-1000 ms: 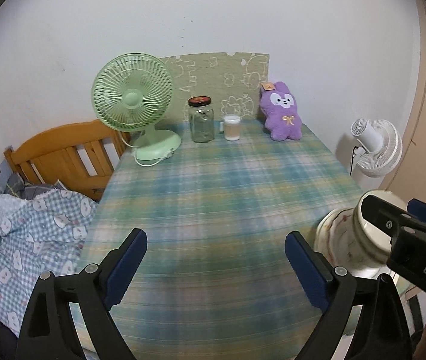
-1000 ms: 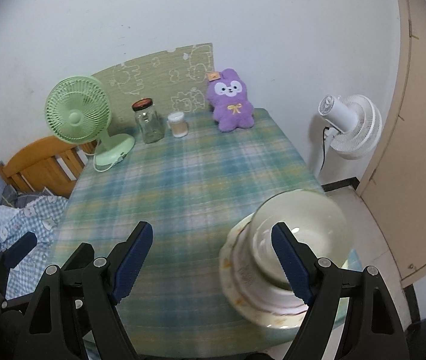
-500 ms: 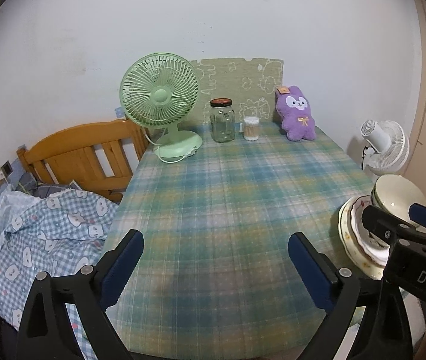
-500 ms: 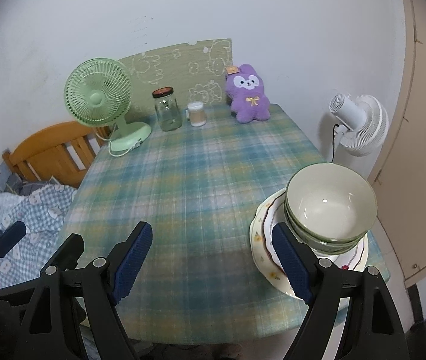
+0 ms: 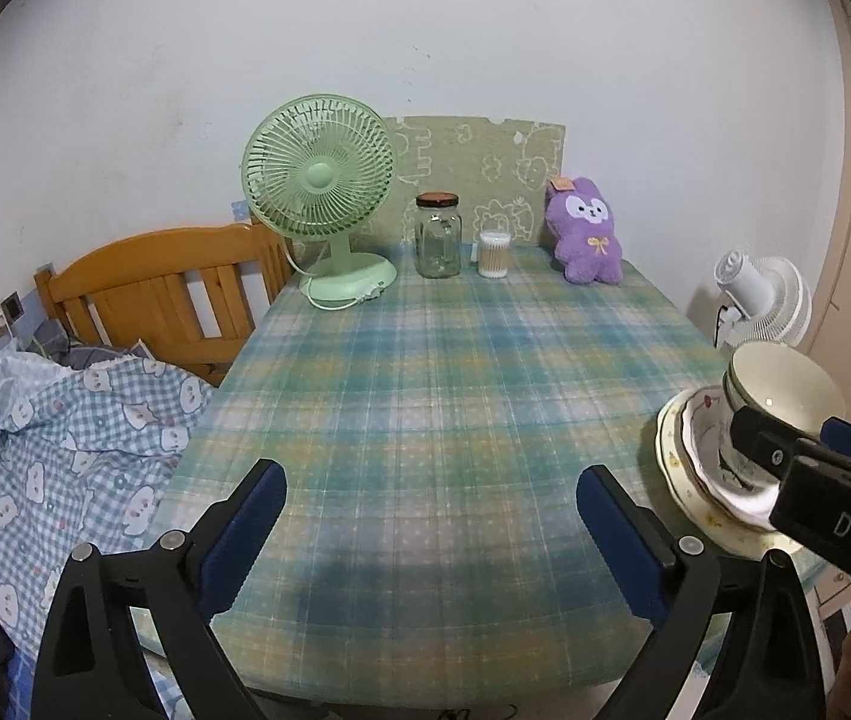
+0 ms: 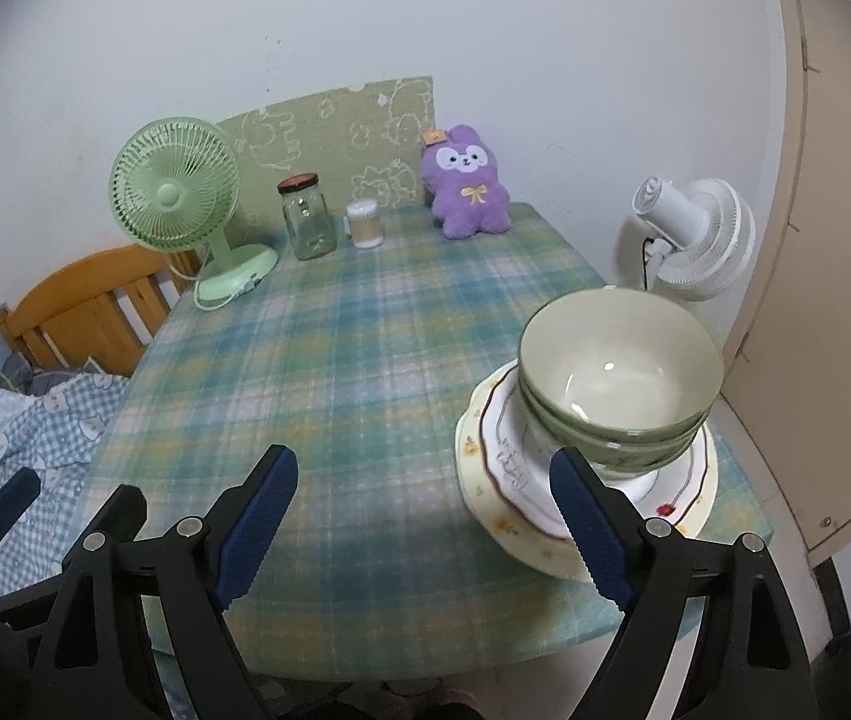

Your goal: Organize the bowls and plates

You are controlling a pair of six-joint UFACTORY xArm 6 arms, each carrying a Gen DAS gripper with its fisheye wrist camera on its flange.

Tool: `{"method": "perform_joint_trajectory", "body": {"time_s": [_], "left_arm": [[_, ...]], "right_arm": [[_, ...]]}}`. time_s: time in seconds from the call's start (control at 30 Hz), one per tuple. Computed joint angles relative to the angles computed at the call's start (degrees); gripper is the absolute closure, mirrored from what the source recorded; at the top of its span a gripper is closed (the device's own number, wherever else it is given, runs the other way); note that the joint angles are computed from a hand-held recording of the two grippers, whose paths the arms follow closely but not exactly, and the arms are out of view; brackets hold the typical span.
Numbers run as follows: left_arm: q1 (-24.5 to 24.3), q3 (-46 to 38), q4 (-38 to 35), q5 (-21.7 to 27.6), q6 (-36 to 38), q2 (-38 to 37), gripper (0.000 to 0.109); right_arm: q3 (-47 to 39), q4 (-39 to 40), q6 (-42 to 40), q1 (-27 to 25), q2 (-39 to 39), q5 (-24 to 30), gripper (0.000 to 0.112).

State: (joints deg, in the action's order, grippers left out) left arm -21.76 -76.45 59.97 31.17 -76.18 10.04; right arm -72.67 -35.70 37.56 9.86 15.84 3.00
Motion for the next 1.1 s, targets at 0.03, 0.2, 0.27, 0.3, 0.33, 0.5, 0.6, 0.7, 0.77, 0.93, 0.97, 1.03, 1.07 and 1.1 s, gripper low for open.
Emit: {"method": "perform_joint_trajectory", "body": {"time_s": [0.03, 0.2, 0.27, 0.3, 0.33, 0.5, 0.6, 0.7, 0.77, 0.93, 0.97, 1.03, 1.07, 1.1], "left_arm": [[0.01, -0.09, 0.25, 0.15, -0.36, 0.10, 0.008], [0.50, -0.73, -0.12, 0.09, -0.91, 0.65, 0.008], [0.76, -0.61, -0.45, -0.33, -0.82, 0.62, 0.008], [0.83, -0.69, -0.75, -0.55, -0.67, 0.72, 0.008], [0.93, -0.75, -1.08, -0.79, -0.42, 0.79, 0.008], [0.74, -1.43, -0.28, -0.51, -0.19, 1.07, 0.007], [0.69, -1.56, 0.20, -0.29, -0.30, 1.02, 0.006], [0.73, -1.65, 0.11, -0.03, -0.27, 1.04, 0.006], [0.76, -1.78, -0.12, 0.03, -0.25, 1.10, 0.006], [0.90, -1.65, -0.27, -0.29, -0.03, 0.99, 0.006], [0.89, -1.72, -0.37, -0.28, 0.13, 1.05, 0.006], [0.87, -1.95, -0.54, -0.20, 0.31, 1.17, 0.006], [0.89, -1.95, -0.51, -0.30, 0.23, 1.18, 0.006], [0.85, -2.04, -0.45, -0.22, 0.18, 1.25, 0.006]], "right_arm": [[-0.49, -2.58, 2.21, -0.19, 0.19, -0.07, 0.024], [-1.74, -7.91, 5.96, -0.45, 0.84, -0.19, 0.024], [-2.11, -7.93, 6.04, -0.51, 1.11, -0.24, 0.024], [-2.27, -7.83, 6.04, -0.54, 1.23, -0.31, 0.024], [-2.40, -8.01, 6.27, -0.54, 1.27, -0.29, 0.024], [-3.16, -9.96, 8.24, -0.65, 1.69, -0.09, 0.024], [-3.40, -9.87, 8.17, -0.63, 1.92, -0.08, 0.024], [-3.19, -9.12, 7.28, -0.60, 1.83, -0.28, 0.024], [-3.34, -9.10, 7.01, -0.54, 1.92, -0.36, 0.024], [-3.53, -7.81, 5.61, -0.39, 2.11, -0.31, 0.024], [-3.48, -8.38, 6.19, -0.38, 1.99, -0.23, 0.024], [-3.52, -8.18, 6.17, -0.26, 2.00, -0.07, 0.024], [-3.50, -7.92, 5.98, -0.20, 1.99, -0.02, 0.024], [-3.56, -7.93, 5.95, -0.21, 2.07, -0.04, 0.024]]}}
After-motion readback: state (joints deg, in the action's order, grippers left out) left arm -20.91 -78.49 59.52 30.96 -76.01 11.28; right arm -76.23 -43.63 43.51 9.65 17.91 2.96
